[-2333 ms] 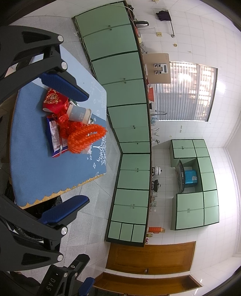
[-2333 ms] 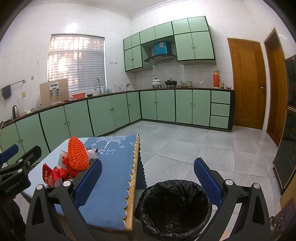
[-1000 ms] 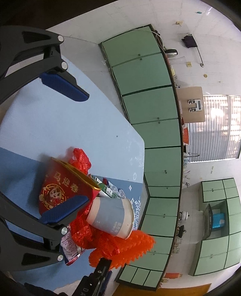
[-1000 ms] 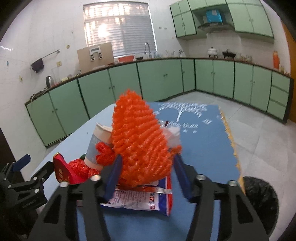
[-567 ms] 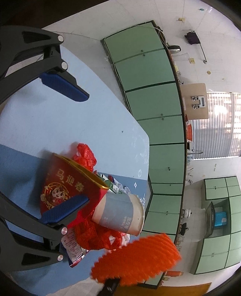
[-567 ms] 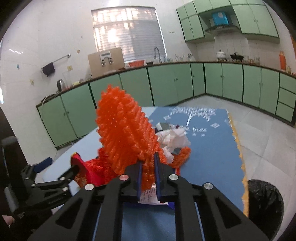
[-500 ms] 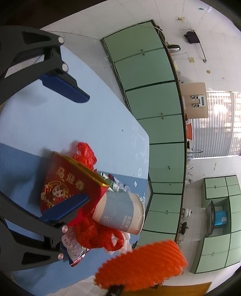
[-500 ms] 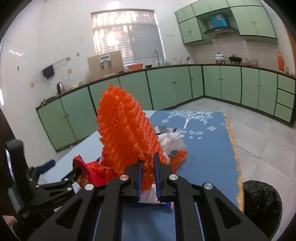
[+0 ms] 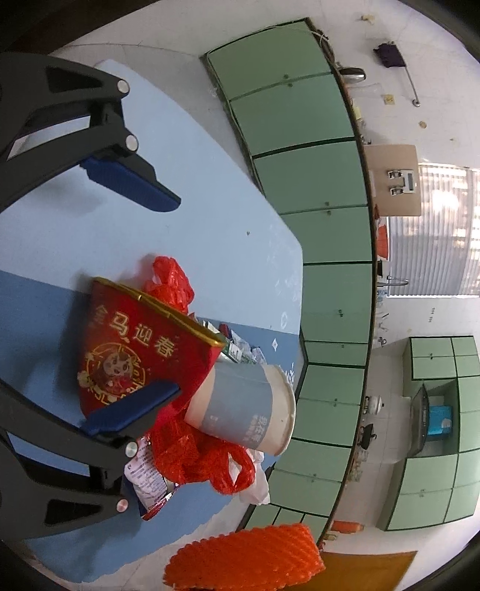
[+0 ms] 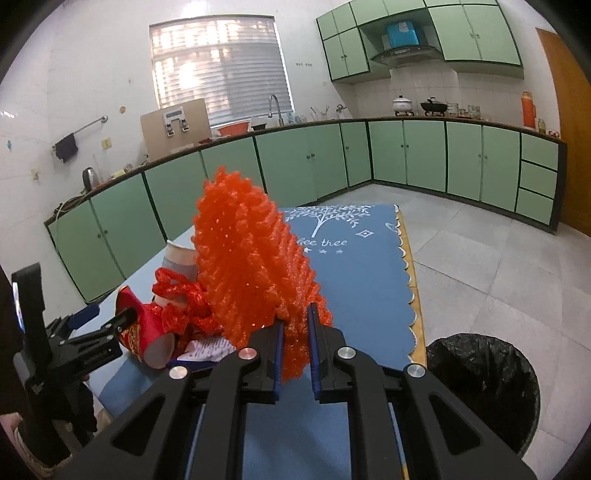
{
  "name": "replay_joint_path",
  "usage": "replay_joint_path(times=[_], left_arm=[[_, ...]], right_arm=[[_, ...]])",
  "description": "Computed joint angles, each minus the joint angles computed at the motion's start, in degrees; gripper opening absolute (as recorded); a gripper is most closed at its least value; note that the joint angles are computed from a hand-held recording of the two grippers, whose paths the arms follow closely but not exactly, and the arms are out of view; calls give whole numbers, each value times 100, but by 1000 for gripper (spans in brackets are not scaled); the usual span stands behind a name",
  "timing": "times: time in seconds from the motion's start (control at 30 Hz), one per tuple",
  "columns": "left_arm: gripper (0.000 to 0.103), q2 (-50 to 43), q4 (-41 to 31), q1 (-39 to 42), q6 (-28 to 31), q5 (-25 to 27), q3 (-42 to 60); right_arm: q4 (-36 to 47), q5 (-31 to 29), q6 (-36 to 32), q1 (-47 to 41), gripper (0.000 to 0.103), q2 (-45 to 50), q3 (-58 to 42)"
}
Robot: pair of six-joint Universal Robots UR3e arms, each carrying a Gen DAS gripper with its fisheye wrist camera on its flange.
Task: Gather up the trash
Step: 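Lift the orange mesh net with the right gripper while the left gripper grasps the red packet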
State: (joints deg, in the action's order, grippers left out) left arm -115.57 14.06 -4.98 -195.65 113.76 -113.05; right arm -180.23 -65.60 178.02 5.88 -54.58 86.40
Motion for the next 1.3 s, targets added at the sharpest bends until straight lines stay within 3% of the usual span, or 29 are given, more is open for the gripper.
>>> replay_joint_path(times=[0.13, 0.3, 0.4, 0.53, 0.6, 0.63, 0.77, 0.87, 1.0, 1.3], left_arm=[[87, 60, -36, 148, -27, -451, -5], [66, 171, -138, 71, -80, -756, -79], [60, 192, -218, -17, -112, -786, -88], [60, 175, -114, -76, -126, -658, -108], [74, 179, -41, -17, -136, -690, -160], [76, 141, 9, -13, -136, -685, -176], [77, 64, -46, 156, -51, -941, -153], [63, 148, -65, 214, -90, -1242, -257], [48, 244, -259, -26, -215, -1138, -237], [31, 591, -170, -326, -514, -1214, -538]], right_arm=[[-49, -30, -76, 36, 12, 86, -7], [-7, -112, -131, 60, 12, 140, -37], [16, -148, -112, 61, 12, 117, -21], [-46, -146, -90, 24, 12, 76, 46], [-65, -152, -75, 22, 12, 46, 89], [-66, -144, -70, 13, 12, 39, 102], [-83, -127, -81, -5, 12, 34, 153], [-82, -131, -77, -6, 12, 36, 162], [-77, -163, -65, -9, 12, 34, 165], [-86, -205, -22, -34, 12, -9, 230]])
